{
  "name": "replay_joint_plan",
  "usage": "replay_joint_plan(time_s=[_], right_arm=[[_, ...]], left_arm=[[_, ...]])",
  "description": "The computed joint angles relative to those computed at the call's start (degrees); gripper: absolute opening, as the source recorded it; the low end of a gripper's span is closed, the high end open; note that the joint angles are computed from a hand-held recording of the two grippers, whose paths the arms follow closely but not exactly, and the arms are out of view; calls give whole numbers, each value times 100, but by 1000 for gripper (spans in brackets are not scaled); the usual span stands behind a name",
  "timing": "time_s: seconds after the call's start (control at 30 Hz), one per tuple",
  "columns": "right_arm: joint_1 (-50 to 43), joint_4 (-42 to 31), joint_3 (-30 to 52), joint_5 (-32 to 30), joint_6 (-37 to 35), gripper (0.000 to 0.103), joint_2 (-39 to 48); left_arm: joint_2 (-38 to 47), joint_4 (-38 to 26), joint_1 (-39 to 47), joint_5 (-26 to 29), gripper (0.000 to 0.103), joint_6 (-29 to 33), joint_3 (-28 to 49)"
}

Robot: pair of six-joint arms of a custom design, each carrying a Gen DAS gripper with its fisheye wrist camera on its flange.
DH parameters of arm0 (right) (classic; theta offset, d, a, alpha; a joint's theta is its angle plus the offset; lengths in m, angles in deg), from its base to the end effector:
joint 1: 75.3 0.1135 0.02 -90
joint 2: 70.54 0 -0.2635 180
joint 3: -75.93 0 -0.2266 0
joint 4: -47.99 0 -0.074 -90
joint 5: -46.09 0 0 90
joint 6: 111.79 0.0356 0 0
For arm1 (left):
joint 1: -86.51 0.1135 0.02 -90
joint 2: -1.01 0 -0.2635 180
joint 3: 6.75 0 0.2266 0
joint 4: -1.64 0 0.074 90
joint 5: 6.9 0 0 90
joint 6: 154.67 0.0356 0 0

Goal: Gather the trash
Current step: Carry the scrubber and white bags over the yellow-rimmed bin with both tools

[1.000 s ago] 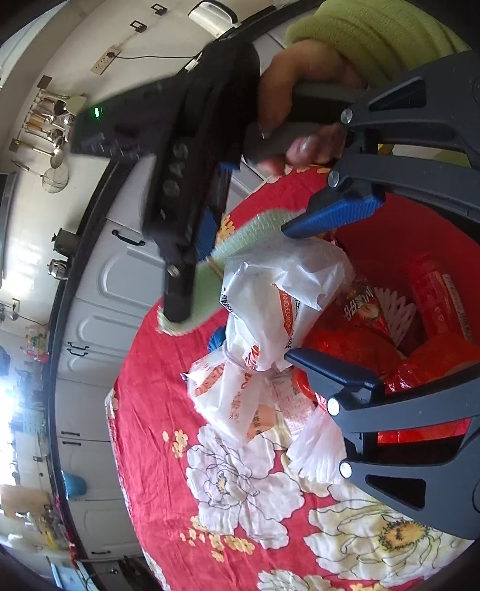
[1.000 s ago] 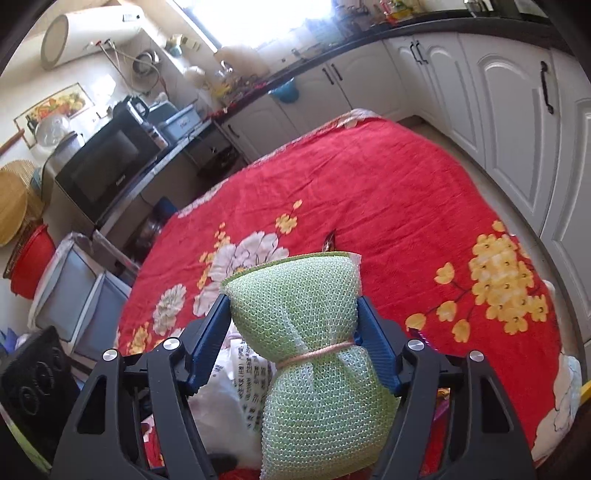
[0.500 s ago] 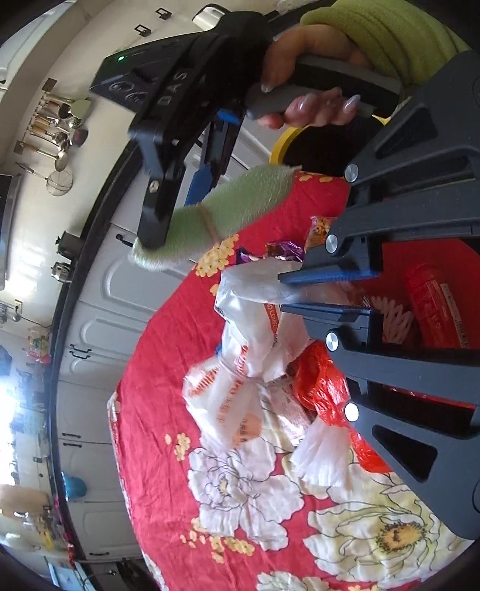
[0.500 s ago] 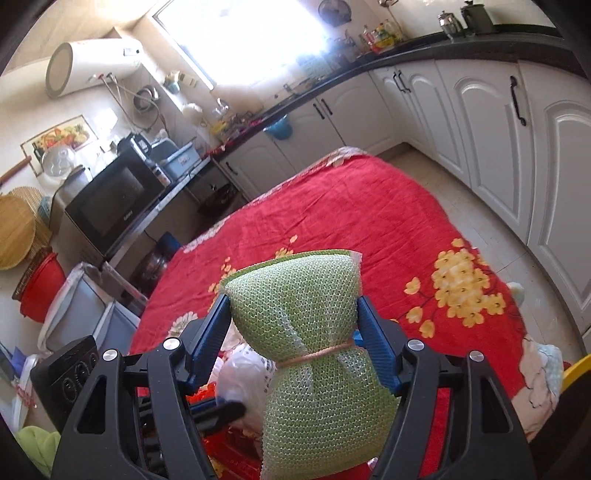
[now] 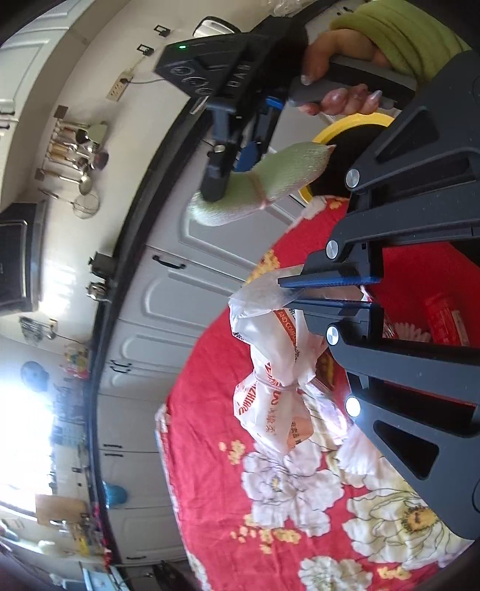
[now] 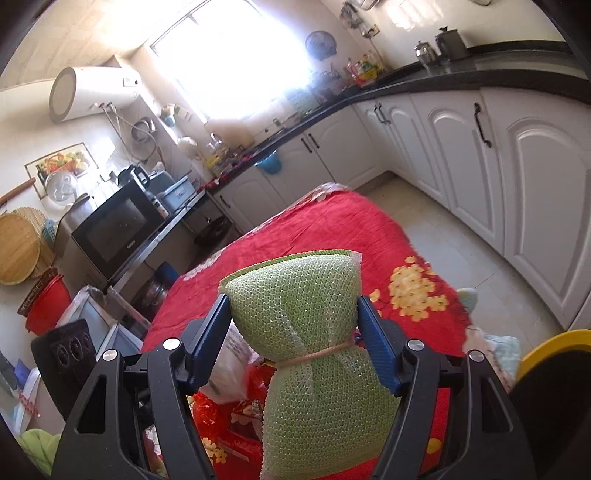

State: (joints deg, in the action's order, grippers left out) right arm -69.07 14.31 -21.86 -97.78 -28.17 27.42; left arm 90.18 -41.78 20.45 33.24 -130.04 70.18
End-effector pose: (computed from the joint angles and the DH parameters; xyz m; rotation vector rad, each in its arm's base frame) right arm 0.3313 0.0651 0.2408 -0.6550 2.1502 1.1214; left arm 0.1435 -0.2561 0.2489 -0.2912 2.1182 -0.1915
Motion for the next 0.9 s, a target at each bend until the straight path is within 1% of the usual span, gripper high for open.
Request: replay_joint_plan(time_s=[0.17, 0.37, 0.7, 0.9], right_arm=[[-492, -161, -125, -109, -236, 67, -245], [-1248, -413, -247, -266, -626, 67, -363], [-2293, -833, -273, -370, -1342, 67, -250], [-2780, -733, -362, -302, -1572, 67, -246]], left_arm=[[116, 16, -108, -111, 2, 220, 338], [446, 194, -170, -81, 2, 628, 830], [1174, 601, -165, 146, 2, 1302, 1672], [1577, 793, -177, 309, 2, 1607, 2109]])
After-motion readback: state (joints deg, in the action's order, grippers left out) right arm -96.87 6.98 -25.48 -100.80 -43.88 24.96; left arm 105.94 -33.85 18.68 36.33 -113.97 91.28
